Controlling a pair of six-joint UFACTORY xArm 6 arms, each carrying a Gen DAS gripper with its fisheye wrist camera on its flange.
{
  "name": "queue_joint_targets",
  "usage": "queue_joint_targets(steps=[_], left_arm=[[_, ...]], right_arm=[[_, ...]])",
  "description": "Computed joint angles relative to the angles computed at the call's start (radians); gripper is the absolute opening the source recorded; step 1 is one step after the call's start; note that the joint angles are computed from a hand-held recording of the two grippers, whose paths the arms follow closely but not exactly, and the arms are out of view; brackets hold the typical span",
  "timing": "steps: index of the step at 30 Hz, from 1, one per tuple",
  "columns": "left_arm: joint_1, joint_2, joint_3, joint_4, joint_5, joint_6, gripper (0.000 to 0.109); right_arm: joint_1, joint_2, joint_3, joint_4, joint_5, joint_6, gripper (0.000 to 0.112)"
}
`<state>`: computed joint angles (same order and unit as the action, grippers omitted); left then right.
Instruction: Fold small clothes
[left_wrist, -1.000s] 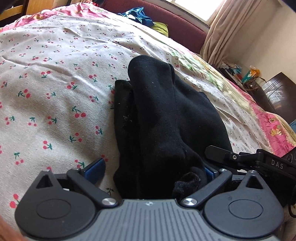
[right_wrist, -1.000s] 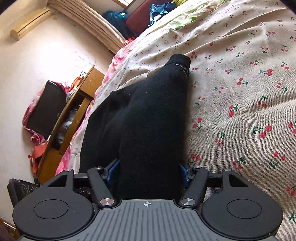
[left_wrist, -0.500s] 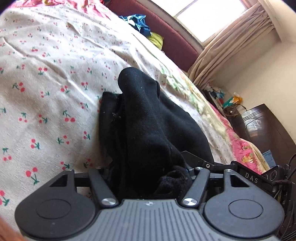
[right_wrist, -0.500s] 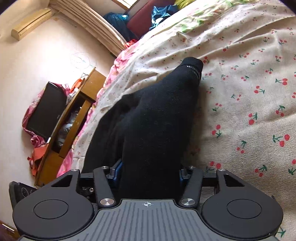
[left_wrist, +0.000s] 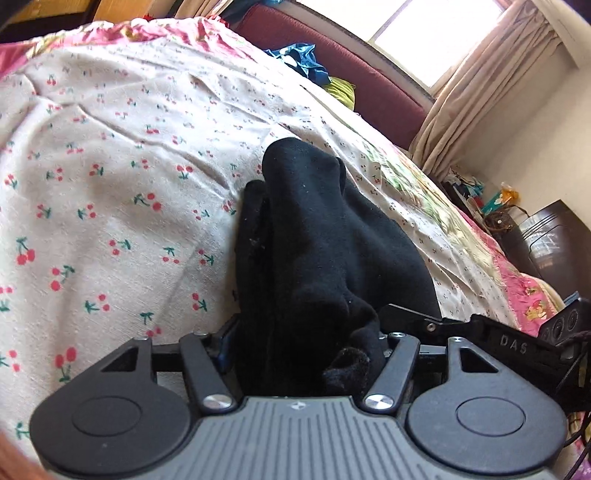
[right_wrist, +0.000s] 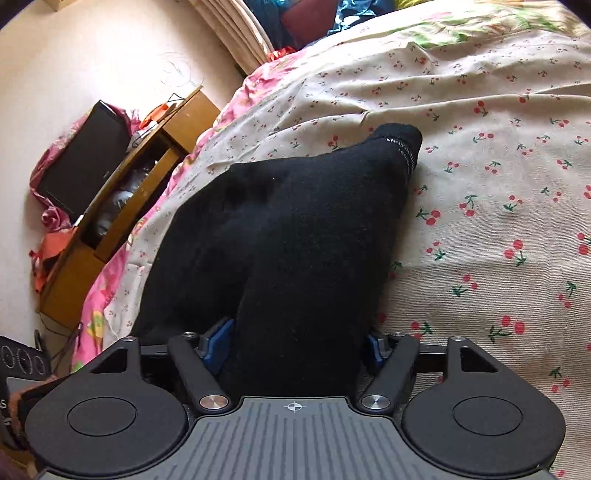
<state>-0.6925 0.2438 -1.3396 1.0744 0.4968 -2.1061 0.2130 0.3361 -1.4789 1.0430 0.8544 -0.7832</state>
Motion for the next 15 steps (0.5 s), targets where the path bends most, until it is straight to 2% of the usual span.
queue_joint_targets(steps=[3, 7, 9, 11, 13, 15], left_arm=[[-0.056, -0.028, -0.024, -0.029, 0.163, 0.112, 0.076], [-0.115, 0.02, -0.157, -0.012, 0.394, 0.254, 0.077], [-0.124, 0.055, -0.227, 0.002, 0.461, 0.306, 0.077], [-0.124, 0.093, -0.287, -0.01, 0.521, 0.359, 0.078], [-0.125, 0.168, -0.383, -0.059, 0.621, 0.459, 0.078], [-0.12, 0.202, -0.409, -0.107, 0.655, 0.499, 0.08]], right_arm=[[-0.014, -0.058, 0.041, 0.008, -0.028, -0.017, 0.071], [0.003, -0.176, 0.154, 0.102, -0.228, -0.18, 0.074], [0.023, -0.185, 0.152, 0.118, -0.292, -0.214, 0.074], [0.043, -0.162, 0.118, 0.103, -0.309, -0.213, 0.074], [0.065, -0.13, 0.084, 0.084, -0.313, -0.213, 0.073], [0.088, -0.093, 0.056, 0.055, -0.329, -0.188, 0.073]])
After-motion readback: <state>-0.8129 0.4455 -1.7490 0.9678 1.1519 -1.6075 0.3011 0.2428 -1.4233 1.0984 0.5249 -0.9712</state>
